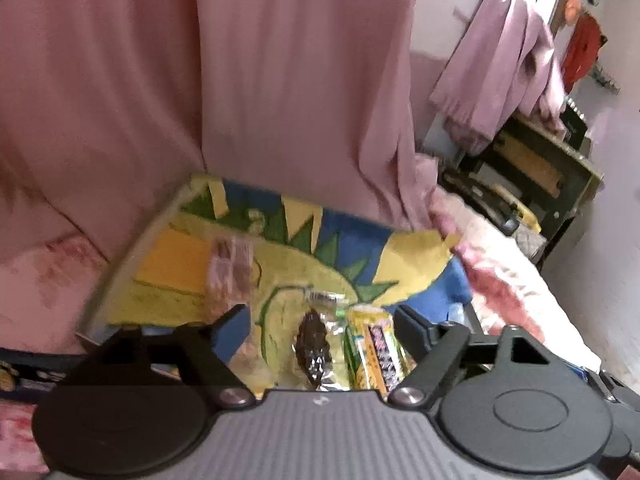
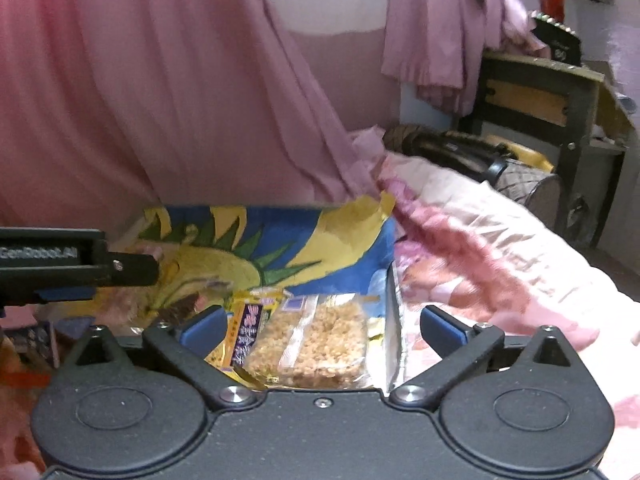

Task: Organize snacks
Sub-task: 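Open the left tool over the box while the right releases the cereal bag, then withdraw both open tools from the box toward the remaining snacks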

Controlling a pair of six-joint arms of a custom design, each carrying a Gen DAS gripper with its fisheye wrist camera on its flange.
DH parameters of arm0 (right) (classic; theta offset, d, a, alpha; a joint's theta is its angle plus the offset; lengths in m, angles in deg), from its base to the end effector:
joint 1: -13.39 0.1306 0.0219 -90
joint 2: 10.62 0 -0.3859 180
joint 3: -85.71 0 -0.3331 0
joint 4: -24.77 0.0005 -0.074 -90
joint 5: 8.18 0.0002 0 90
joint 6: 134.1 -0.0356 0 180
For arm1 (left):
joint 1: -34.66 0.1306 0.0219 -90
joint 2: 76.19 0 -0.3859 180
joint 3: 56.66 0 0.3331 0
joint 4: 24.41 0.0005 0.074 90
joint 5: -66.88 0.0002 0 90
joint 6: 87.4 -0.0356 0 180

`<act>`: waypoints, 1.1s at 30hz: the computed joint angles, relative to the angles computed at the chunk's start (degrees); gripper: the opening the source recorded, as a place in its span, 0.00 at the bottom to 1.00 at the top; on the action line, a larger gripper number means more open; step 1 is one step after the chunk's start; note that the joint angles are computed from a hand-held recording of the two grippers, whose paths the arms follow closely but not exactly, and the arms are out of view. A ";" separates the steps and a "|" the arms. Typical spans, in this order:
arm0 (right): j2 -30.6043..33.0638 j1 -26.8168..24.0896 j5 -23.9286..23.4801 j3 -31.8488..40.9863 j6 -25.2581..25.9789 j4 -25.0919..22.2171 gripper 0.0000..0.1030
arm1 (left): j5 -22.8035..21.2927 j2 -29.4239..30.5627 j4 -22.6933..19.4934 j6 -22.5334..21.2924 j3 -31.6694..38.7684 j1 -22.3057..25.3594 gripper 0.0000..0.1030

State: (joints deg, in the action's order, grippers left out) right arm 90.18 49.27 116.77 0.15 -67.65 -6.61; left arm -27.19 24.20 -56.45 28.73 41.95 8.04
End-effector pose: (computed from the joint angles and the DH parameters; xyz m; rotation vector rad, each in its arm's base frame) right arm 0.4228 0.2801 0.4095 0.0956 2.0948 -0.0627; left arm 0.4616 -0.2291 0.4387 -0.0322 2.1944 -0.4504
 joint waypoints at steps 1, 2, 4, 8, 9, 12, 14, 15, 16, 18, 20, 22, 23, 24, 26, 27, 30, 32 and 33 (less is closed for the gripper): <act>-1.08 0.26 0.33 -0.70 -0.53 0.36 0.99 | -1.00 -0.84 -0.01 -0.39 -0.32 -0.29 0.87; -2.02 0.52 0.59 -1.32 -0.93 0.79 0.99 | -2.00 -1.77 0.03 -0.86 -0.75 -0.55 0.90; -3.89 1.24 1.59 -2.43 -1.32 1.63 0.99 | -4.08 -3.77 0.21 -1.43 -1.79 -1.06 0.95; -7.77 3.19 3.60 -4.66 -1.46 3.41 0.99 | -8.57 -8.00 0.59 -1.94 -4.06 -2.33 0.99; -8.87 3.89 4.09 -5.38 -1.42 3.87 0.99 | -9.72 -9.12 0.41 -2.34 -4.63 -2.73 0.99; -11.57 6.07 5.87 -7.18 -0.52 4.84 0.99 | -13.08 -12.56 0.85 -3.64 -7.13 -3.90 0.99; -13.14 7.83 7.46 -8.23 0.42 5.44 0.99 | -15.29 -14.82 0.48 -3.92 -8.81 -4.78 0.99; -13.76 8.65 8.11 -8.64 0.60 5.55 0.99 | -16.21 -15.78 0.12 -3.89 -9.48 -5.24 0.99; -14.50 9.59 8.74 -9.09 0.55 5.53 0.99 | -17.09 -16.88 -0.23 -3.87 -10.30 -5.73 0.99; -15.94 11.27 9.90 -10.11 0.29 5.58 0.99 | -19.19 -19.54 -0.01 -4.50 -12.71 -6.99 0.99; -17.16 12.97 11.29 -11.02 -0.67 5.08 0.99 | -21.88 -22.04 -0.52 -5.13 -14.70 -8.53 1.00; -18.18 14.78 12.46 -11.51 -2.09 3.65 0.99 | -23.55 -24.00 -1.61 -5.40 -15.90 -9.67 1.00; -18.53 15.61 12.89 -11.70 -2.73 3.01 0.99 | -24.47 -24.82 -2.83 -5.18 -16.12 -10.29 1.00; -18.89 16.59 13.34 -11.97 -3.30 2.44 0.99 | -25.15 -25.64 -3.76 -4.97 -16.44 -10.74 1.00; -19.19 18.15 13.91 -12.15 -4.11 1.12 0.99 | -26.73 -27.02 -5.76 -4.38 -16.89 -11.68 1.00; -19.22 18.96 14.17 -12.15 -4.50 0.36 0.99 | -27.29 -27.64 -6.66 -4.27 -17.24 -11.96 1.00; -19.00 21.15 14.60 -11.76 -6.00 -2.17 0.99 | -29.29 -29.64 -9.91 -3.52 -18.42 -12.92 1.00; -18.94 22.35 14.87 -11.76 -6.59 -2.99 0.99 | -30.13 -30.91 -12.19 -2.40 -19.26 -13.29 1.00; -18.82 22.86 15.07 -11.66 -6.87 -3.40 0.99 | -30.18 -31.46 -13.36 -1.71 -19.61 -13.26 1.00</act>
